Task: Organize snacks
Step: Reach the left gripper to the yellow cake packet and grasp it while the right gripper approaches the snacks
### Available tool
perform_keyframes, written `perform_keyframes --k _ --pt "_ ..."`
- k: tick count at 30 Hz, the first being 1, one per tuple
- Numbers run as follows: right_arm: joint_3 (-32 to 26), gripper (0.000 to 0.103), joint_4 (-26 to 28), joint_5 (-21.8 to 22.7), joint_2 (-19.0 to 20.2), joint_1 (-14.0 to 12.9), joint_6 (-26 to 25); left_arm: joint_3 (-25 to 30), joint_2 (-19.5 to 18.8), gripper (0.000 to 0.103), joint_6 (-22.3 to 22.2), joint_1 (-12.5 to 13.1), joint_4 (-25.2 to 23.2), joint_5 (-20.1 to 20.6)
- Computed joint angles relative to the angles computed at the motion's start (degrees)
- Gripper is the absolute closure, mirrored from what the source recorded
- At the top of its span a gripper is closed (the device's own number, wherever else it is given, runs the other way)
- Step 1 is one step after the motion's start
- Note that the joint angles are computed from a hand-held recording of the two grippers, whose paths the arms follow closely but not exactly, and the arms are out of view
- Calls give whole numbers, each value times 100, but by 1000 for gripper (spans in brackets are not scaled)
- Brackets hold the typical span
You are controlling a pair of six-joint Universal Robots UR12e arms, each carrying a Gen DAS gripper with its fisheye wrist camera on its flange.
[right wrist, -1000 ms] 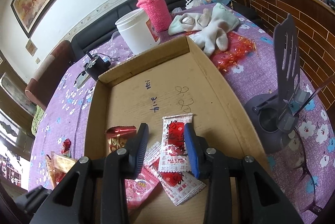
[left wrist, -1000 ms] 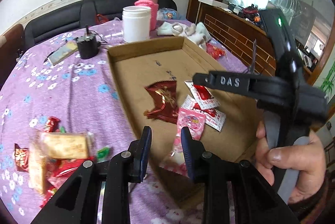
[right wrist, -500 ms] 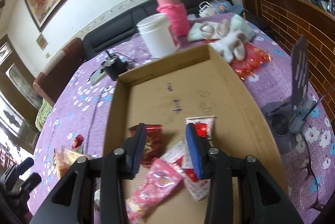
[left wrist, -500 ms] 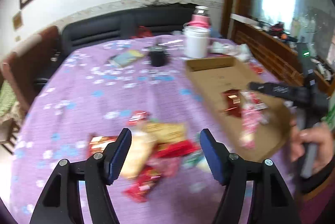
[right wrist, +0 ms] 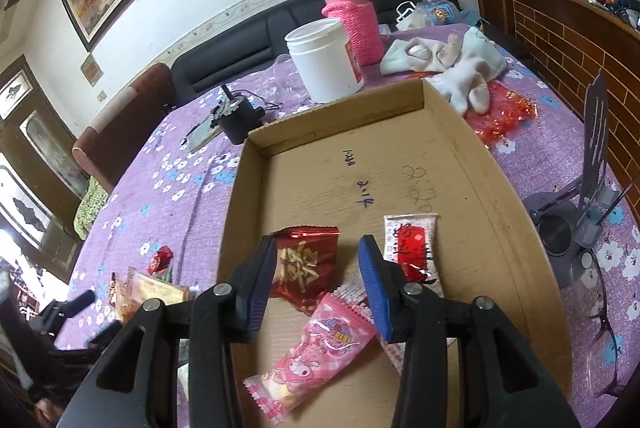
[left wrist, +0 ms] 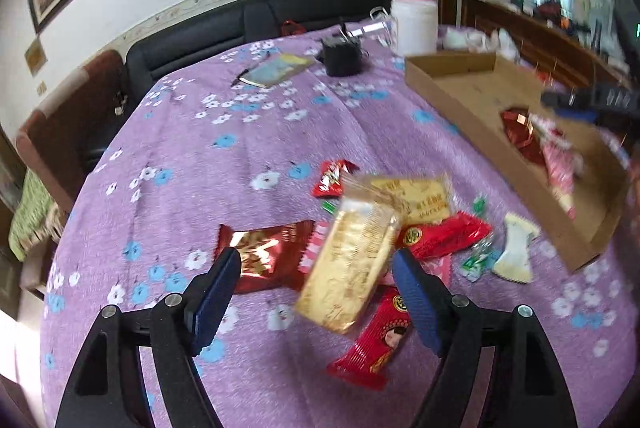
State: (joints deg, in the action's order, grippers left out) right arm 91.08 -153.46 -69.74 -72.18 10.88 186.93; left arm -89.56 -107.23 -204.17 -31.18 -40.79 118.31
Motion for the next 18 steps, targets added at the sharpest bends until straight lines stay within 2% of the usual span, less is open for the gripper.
perform_keyframes --k 2,3,4,5,9,13,15,18 --pt "10 62 -8 90 -10 0 -26 45 -108 22 62 -31 60 118" --pt "15 62 -6 184 -16 2 -62 91 -169 27 64 -51 41 210" --pt "20 62 6 314 -22 4 -114 104 -189 36 92 -52 100 231" --pt "24 62 32 439 -30 12 -171 109 -193 65 106 -49 144 179" --pt "27 59 261 945 -61 106 -640 65 -189 70 -24 -52 239 404" --pt "25 59 656 1390 -71 249 -1242 -223 50 71 -428 117 649 72" --pt "15 59 1014 1665 -73 352 -1680 -417 211 84 -769 232 903 -59" --pt "28 59 1417 1864 -98 509 -2222 -525 308 84 -1096 296 966 50"
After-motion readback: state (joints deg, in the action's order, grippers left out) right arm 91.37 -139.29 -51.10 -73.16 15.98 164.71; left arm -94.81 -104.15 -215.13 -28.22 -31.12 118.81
